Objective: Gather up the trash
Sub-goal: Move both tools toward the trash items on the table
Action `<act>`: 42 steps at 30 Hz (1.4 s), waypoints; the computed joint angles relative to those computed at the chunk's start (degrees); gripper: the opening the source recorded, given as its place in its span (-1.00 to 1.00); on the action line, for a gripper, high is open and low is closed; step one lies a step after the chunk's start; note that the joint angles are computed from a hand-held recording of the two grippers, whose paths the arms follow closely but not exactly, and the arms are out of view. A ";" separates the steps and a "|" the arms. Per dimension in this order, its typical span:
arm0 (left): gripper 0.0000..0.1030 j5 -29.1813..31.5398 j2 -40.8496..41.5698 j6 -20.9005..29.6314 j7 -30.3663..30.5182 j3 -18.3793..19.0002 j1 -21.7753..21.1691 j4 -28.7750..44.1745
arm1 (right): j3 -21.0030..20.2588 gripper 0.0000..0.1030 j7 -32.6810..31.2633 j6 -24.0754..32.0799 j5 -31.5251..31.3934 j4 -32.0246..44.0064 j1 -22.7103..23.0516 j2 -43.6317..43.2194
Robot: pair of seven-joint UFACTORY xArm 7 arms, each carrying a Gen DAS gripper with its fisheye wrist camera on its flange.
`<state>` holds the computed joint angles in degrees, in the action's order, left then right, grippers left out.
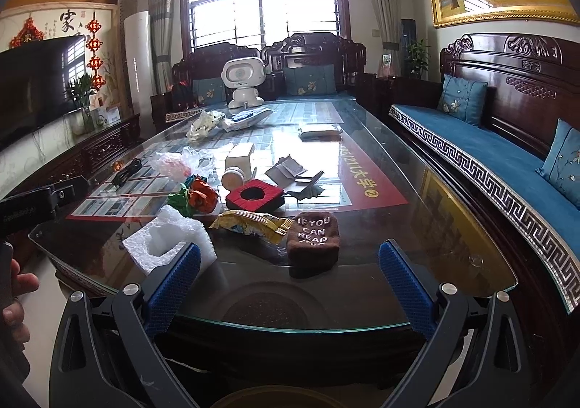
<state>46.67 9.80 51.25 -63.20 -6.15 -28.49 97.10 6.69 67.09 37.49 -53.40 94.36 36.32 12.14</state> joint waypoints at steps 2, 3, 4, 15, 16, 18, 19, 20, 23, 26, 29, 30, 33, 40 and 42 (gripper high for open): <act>0.93 -4.05 1.60 3.57 2.59 -0.26 0.33 2.69 | -0.01 0.84 0.42 0.10 -0.04 -0.19 0.04 -0.21; 0.93 -5.45 2.52 4.41 3.33 -0.10 0.45 3.62 | 0.01 0.84 0.51 0.11 -0.11 -0.22 0.03 -0.22; 0.93 -6.60 2.45 3.94 3.55 0.12 0.64 3.22 | 0.06 0.84 0.51 0.25 -0.27 -0.21 0.09 -0.26; 0.93 -1.69 -2.73 -2.51 -1.95 -0.95 1.52 -5.35 | 0.60 0.84 0.83 -1.61 0.19 -2.08 -0.90 -1.24; 0.93 -1.30 -2.80 -2.53 -1.82 -1.14 1.47 -5.44 | 0.66 0.84 0.48 -2.30 1.00 -2.37 -1.26 -1.34; 0.93 -1.04 -3.09 -3.34 -1.25 -1.46 1.52 -5.97 | 0.74 0.84 -0.34 -3.76 2.69 -2.93 -1.94 -1.54; 0.93 -1.18 -3.25 -4.01 -0.96 -1.59 1.62 -6.31 | 0.71 0.84 -0.59 -4.54 3.23 -3.28 -2.21 -1.67; 0.93 -2.32 -2.93 -5.23 0.37 -1.56 2.15 -5.97 | 0.70 0.84 -1.06 -5.56 3.95 -3.72 -2.59 -1.90; 0.93 -6.36 -3.67 -11.38 3.45 -1.67 3.46 -8.16 | 0.75 0.84 -2.89 -8.12 6.46 -4.86 -3.71 -2.58; 0.93 -11.75 -3.72 -16.72 8.35 -1.85 4.74 -9.61 | 0.83 0.84 -5.11 -10.49 9.50 -5.71 -4.88 -2.93; 0.93 -14.16 -2.72 -17.55 12.09 -1.72 4.87 -8.94 | 1.02 0.84 -8.50 -13.21 13.38 -6.49 -6.11 -2.91; 0.93 -15.36 -2.42 -18.00 13.46 -1.66 5.01 -8.87 | 1.19 0.84 -10.35 -14.73 15.55 -6.83 -6.75 -2.74; 0.93 -20.99 -1.18 -19.62 17.35 -1.63 5.65 -8.96 | 1.50 0.84 -15.34 -18.70 21.96 -8.24 -8.24 -2.46; 0.93 -27.32 1.53 -19.38 19.68 -0.16 6.30 -7.82 | 1.35 0.84 -23.49 -18.15 32.72 -7.03 -8.95 -0.01; 0.93 -27.58 2.78 -18.62 20.05 0.19 6.02 -6.36 | 1.23 0.84 -25.37 -17.86 34.29 -6.49 -8.88 0.60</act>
<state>19.09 12.57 32.63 -43.14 -5.96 -22.46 90.74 7.92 41.72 19.62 -19.11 87.87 27.44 12.74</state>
